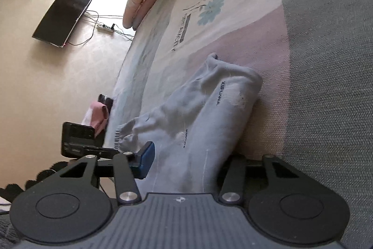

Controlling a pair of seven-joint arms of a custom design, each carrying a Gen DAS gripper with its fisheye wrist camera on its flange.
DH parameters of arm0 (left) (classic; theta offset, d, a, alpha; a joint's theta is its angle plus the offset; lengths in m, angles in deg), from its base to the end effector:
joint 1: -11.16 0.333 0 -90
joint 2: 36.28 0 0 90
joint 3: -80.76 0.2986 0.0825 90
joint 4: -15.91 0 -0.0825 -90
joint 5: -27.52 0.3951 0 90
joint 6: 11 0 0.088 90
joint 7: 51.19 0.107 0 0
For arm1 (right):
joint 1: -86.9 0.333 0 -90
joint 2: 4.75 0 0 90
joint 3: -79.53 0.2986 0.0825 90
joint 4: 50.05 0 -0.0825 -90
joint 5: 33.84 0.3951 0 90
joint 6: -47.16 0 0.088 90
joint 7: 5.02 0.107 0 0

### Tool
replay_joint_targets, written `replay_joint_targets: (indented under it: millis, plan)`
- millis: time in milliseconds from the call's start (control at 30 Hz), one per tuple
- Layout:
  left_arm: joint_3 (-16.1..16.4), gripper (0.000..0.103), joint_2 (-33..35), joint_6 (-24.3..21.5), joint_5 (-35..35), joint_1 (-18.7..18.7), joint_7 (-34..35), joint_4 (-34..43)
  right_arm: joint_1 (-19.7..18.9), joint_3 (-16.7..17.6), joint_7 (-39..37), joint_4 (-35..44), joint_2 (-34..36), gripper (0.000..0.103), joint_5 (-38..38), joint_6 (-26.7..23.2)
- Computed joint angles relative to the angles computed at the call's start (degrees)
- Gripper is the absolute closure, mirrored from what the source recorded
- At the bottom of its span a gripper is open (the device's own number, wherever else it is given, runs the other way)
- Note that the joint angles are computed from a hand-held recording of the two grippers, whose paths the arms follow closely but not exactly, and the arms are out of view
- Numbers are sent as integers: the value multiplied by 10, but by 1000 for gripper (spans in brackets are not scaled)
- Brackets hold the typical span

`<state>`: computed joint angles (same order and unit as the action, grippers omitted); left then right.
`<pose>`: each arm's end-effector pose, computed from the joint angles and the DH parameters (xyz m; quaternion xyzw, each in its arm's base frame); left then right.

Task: Fold clothes
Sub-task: 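Close the left tool on the waistband edge while the right tool grasps the leg end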

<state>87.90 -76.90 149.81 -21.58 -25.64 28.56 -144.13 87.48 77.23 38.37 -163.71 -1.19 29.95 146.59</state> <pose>0.3500 -0.1597 0.4498 0.7489 -0.5050 0.4027 0.1481 0.5665 0.0651 0.4348 -0.7115 0.4755 0.3005 0.4212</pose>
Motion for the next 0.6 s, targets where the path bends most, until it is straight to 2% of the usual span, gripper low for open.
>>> replay_joint_targets:
  millis: [33,100,133,233,267,367,467,600]
  plan:
    - [-16,78,1,-2,9,15,-24,-1,2,1,-1,-11,-10,57,-1,15]
    - [-45,78,2,-7,35,41,-74,-1,10,4,6,-39,-34,72,-5,56]
    - [-60,78,6,-18,59,56,-99,6,14,5,12,-54,-47,92,-11,81]
    - [-96,82,21,-55,150,88,-139,38,26,3,25,-91,-80,93,-7,130]
    - [-98,82,22,-55,164,88,-146,41,32,4,25,-100,-92,92,-10,146]
    - [-77,82,12,-31,167,65,-141,32,49,6,28,-126,-126,92,-20,195]
    - [-61,82,1,-16,176,45,-128,32,63,-3,19,-138,-149,92,-8,205]
    - [-47,83,12,-17,191,30,-113,62,75,-11,16,-142,-172,92,-11,214]
